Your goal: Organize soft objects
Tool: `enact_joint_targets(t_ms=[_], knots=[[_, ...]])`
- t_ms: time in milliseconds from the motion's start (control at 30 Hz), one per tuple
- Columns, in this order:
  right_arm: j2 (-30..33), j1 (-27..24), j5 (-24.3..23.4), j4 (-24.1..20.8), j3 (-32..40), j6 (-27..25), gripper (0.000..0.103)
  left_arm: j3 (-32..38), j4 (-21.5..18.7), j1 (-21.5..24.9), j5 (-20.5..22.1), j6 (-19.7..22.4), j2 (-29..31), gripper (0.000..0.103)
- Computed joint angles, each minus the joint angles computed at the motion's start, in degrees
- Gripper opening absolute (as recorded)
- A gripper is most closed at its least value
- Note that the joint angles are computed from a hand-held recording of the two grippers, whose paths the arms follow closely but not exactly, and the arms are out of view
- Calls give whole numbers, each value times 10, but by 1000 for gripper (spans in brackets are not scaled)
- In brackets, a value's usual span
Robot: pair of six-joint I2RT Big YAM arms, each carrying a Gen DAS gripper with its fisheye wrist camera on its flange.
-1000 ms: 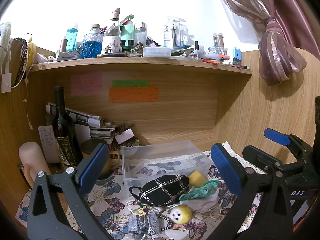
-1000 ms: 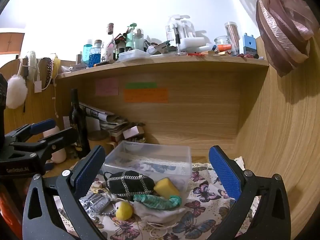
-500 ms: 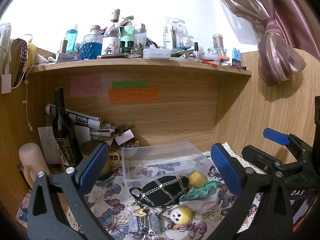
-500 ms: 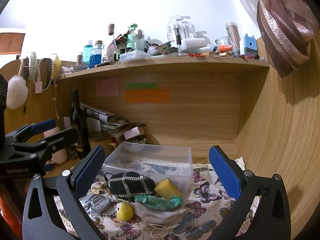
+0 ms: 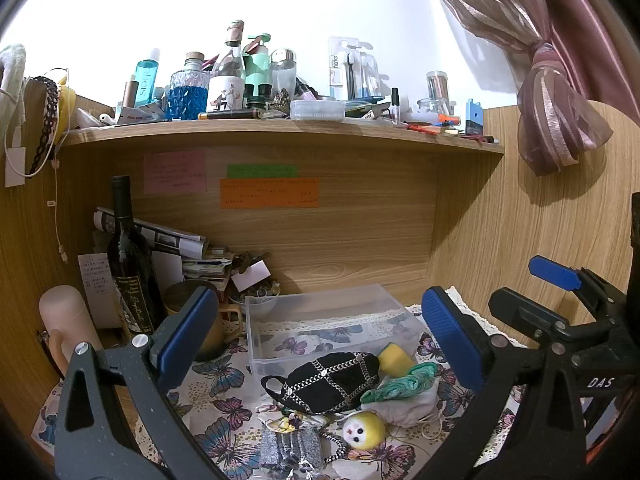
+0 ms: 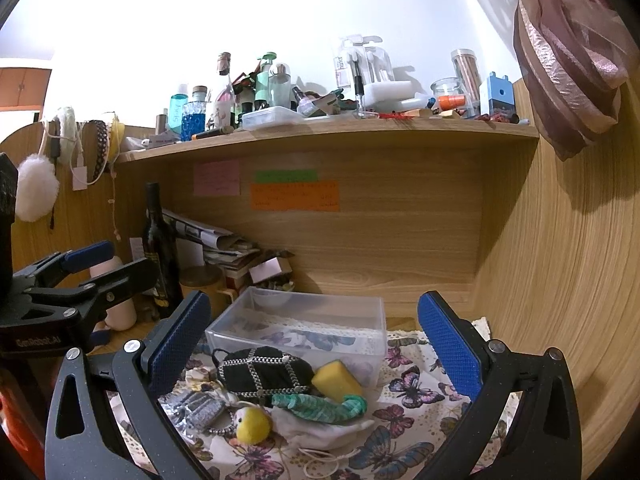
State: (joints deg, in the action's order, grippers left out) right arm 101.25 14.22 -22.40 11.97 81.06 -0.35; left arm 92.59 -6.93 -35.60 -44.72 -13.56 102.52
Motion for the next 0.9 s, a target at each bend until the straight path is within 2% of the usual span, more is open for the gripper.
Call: enact_joint_targets(t_ms=[900], knots=[[-5,3,-1,5,-6,1,103,0,4,-2,-2,3,1,103]])
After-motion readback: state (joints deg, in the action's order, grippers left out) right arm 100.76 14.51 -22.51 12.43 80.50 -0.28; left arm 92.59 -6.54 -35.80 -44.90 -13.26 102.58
